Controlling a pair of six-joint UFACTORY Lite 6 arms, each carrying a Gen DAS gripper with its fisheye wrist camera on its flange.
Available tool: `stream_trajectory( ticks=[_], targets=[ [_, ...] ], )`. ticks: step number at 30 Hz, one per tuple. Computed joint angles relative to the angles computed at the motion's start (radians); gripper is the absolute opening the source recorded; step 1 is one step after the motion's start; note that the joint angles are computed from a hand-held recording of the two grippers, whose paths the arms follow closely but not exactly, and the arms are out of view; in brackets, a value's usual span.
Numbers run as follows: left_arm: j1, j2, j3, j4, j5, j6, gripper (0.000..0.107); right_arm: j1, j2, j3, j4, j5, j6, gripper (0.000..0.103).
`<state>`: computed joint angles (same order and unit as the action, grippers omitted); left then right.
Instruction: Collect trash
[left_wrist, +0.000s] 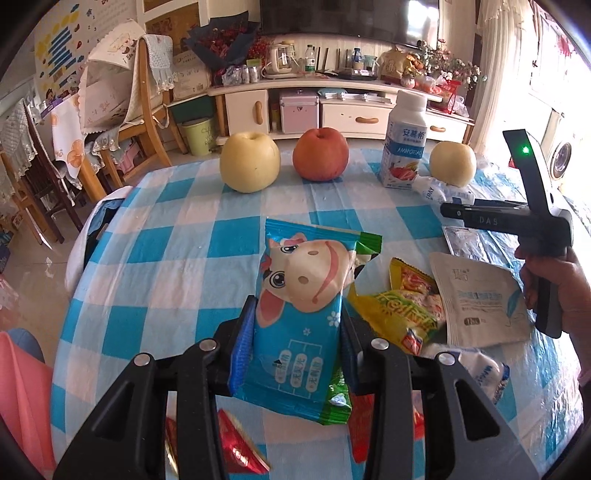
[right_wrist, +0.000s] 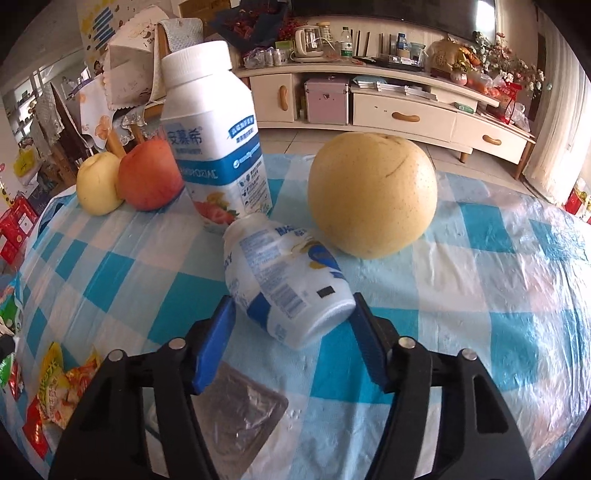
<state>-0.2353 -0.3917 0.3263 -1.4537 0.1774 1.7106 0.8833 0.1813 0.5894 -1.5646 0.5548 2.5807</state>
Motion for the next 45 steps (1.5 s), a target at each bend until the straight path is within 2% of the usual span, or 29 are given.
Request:
stream_trajectory(
  ticks=[6,11,14,15,16,21,24,26,27,28,30,33,35,37,38,39,40,45],
  targets=[
    [0.105,-0.151,-0.078,0.266,0.062,-0.211,0.041,0.125,0.012,0.023,0.143,0.061,-0.050,0.043],
    [0.254,-0.254,-0.110,0.396,0.155,-0.260,0.041,0.237,0.019,0.063,0.290,0.152,-0.103,0.041],
    [0.390,-0.311,-0.120,0.417,0.243,-0.206,0.041,0.299,0.006,0.084,0.361,0.223,-0.128,0.038],
    [0.454,-0.332,-0.122,0.417,0.284,-0.168,0.041,0.321,-0.001,0.095,0.389,0.251,-0.143,0.005],
    [0.496,-0.343,-0.123,0.411,0.308,-0.138,0.041,0.337,-0.004,0.104,0.413,0.271,-0.154,0.001],
    [0.778,-0.318,-0.093,0.373,0.472,0.073,0.041,0.407,-0.002,0.139,0.474,0.310,-0.180,0.001],
    [0.909,-0.287,-0.080,0.352,0.534,0.192,0.041,0.443,0.004,0.156,0.490,0.308,-0.154,0.001],
    [0.978,-0.262,-0.072,0.351,0.568,0.242,0.041,0.441,-0.015,0.144,0.462,0.268,-0.108,0.009],
    [1.025,-0.233,-0.062,0.345,0.585,0.286,0.041,0.445,-0.029,0.131,0.444,0.269,-0.063,0.025],
    [1.053,-0.213,-0.057,0.342,0.592,0.311,0.041,0.454,-0.035,0.127,0.437,0.282,-0.029,0.051],
    [1.084,-0.176,-0.045,0.336,0.595,0.339,0.041,0.433,-0.045,0.118,0.419,0.270,0.010,0.071],
    [1.132,-0.125,-0.030,0.325,0.604,0.376,0.041,0.374,-0.031,0.132,0.398,0.210,0.023,0.071],
    [1.145,-0.109,-0.029,0.325,0.605,0.383,0.041,0.292,0.018,0.173,0.455,0.148,-0.040,0.071],
    [1.151,-0.082,-0.025,0.323,0.599,0.396,0.041,0.225,0.025,0.161,0.374,0.057,0.039,0.072],
    [1.157,-0.071,-0.024,0.322,0.598,0.405,0.041,0.195,0.030,0.165,0.343,0.024,0.057,0.074],
    [1.159,-0.068,-0.027,0.321,0.595,0.409,0.041,0.172,0.058,0.191,0.348,0.019,0.032,0.081],
    [1.159,-0.058,-0.027,0.316,0.591,0.418,0.041,0.157,0.088,0.228,0.383,0.030,-0.035,0.086],
    [1.167,-0.003,-0.010,0.304,0.578,0.442,0.041,0.107,0.224,0.415,0.515,0.039,-0.401,0.094]
  ],
)
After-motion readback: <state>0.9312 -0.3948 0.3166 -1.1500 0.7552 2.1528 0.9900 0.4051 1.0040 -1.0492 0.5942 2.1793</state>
